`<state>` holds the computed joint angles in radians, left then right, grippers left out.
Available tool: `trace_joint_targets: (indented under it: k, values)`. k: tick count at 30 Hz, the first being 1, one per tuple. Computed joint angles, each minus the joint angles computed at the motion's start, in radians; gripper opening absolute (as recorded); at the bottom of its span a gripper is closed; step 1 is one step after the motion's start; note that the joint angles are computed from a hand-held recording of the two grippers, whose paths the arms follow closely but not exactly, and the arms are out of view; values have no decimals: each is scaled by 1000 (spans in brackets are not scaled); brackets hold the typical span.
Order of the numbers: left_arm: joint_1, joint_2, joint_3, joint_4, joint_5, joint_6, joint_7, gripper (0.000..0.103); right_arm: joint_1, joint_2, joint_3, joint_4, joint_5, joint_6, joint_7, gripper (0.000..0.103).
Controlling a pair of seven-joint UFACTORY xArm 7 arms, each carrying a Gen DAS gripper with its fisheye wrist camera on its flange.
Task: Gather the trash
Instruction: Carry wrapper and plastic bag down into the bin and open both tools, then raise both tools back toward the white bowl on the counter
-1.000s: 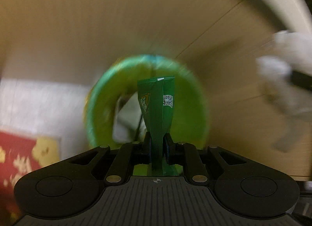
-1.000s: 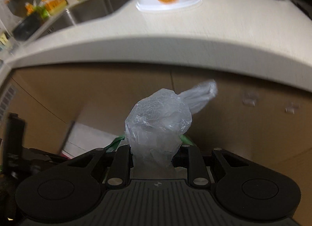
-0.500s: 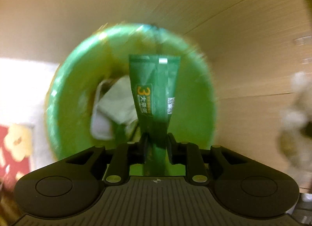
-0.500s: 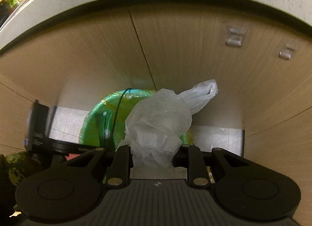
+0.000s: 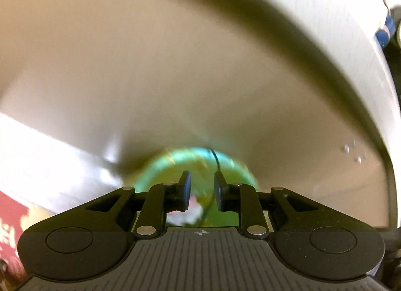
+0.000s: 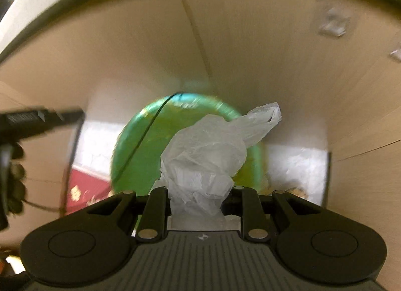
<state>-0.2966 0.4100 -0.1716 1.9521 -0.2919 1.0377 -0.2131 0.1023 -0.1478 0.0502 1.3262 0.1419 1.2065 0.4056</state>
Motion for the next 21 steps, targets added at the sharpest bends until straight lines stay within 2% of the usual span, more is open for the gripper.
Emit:
trace_joint_targets:
  k: [3,5,7,8,12,16,19,21]
  values:
    - [12,-65,26,-39,36,-48,-6,23,16,63,4,24,50,-3,-48,22]
    - [20,-102,41,-66,63,-81,-21,23,23,111,8,47,84,-17,-87,32]
    - [30,-133,47,-91,77,-106,-27,23,30,170,16,100,82,-10,-100,59]
    - [37,-147,47,-102,76,-114,-25,23,34,191,20,122,65,-11,-100,63]
    - [53,-196,39,-173,49,-166,-10,23,44,214,25,192,15,-1,-104,64]
    - [62,-183,33,-177,13,-188,2,23,43,199,20,256,-42,44,-91,64]
    - [58,-137,21,-104,-11,-213,7,23,53,180,25,299,-120,62,-77,64]
    - [49,-68,5,19,-27,-203,14,23,55,156,26,331,-164,63,-85,64]
